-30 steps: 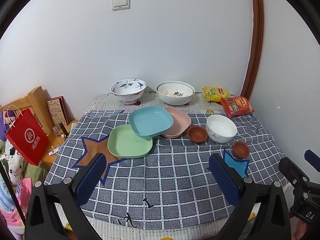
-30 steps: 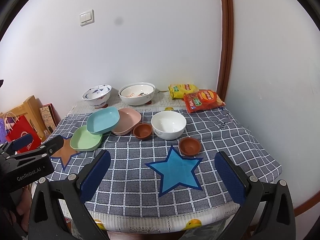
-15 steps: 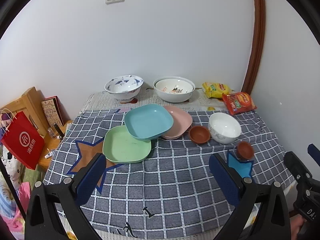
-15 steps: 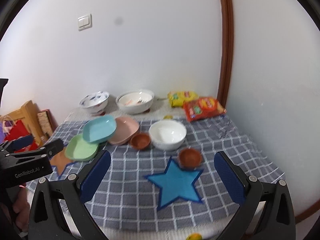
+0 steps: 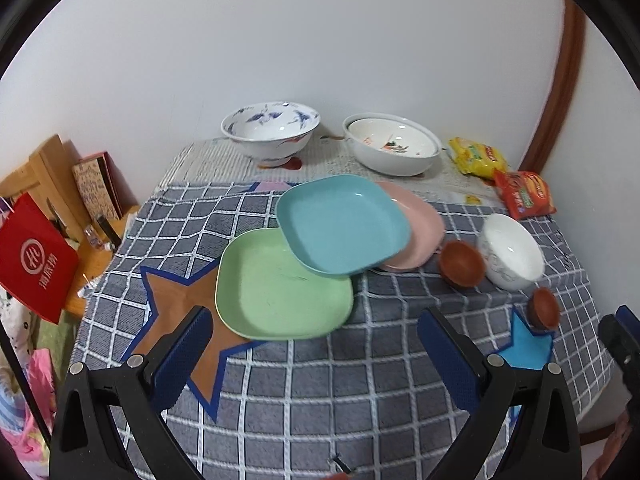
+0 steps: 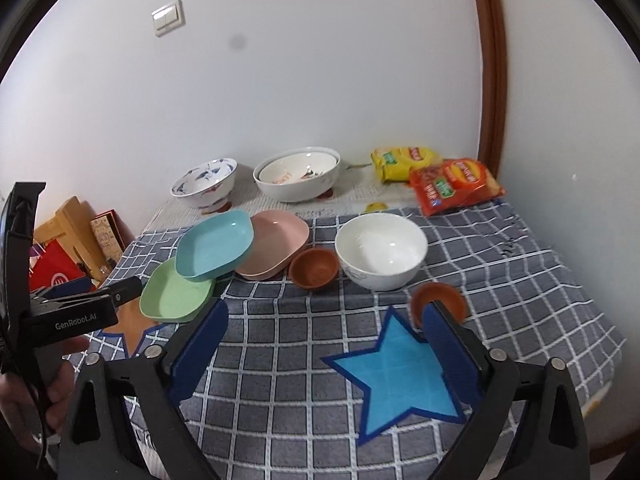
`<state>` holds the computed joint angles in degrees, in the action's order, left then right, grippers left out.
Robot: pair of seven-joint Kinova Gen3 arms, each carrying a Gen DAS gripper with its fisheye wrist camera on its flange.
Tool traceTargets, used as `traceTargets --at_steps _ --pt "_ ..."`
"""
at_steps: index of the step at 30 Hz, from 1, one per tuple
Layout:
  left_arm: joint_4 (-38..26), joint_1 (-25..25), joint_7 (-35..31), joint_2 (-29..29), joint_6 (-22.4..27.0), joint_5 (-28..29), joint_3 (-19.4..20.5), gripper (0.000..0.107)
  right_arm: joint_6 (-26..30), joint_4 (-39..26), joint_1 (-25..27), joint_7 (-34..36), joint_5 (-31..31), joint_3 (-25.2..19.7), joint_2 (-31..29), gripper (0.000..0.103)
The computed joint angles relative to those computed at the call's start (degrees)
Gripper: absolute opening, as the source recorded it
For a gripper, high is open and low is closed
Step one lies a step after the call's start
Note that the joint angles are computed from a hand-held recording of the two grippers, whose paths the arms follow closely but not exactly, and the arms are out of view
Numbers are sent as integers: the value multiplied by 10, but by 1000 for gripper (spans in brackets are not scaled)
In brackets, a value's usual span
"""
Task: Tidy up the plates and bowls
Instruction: 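Reach both grippers to the teal plate rim and close on it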
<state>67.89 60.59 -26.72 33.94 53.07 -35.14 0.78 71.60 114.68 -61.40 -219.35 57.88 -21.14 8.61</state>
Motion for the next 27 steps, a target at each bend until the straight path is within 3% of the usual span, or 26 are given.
traceTargets --at_steps 5,16,21,27 --pt "-23 -25 -16 27 -3 7 -9 97 -68 8 43 10 23 22 -1 91" --pt "-116 -92 -87 90 3 73 -12 97 -147 -68 98 115 49 86 82 91" --pt "-162 -94 -124 129 -2 78 -30 96 -198 -95 107 143 59 117 120 85" --pt "-227 -121 -174 171 8 126 -23 89 -263 -126 119 187 46 152 160 74"
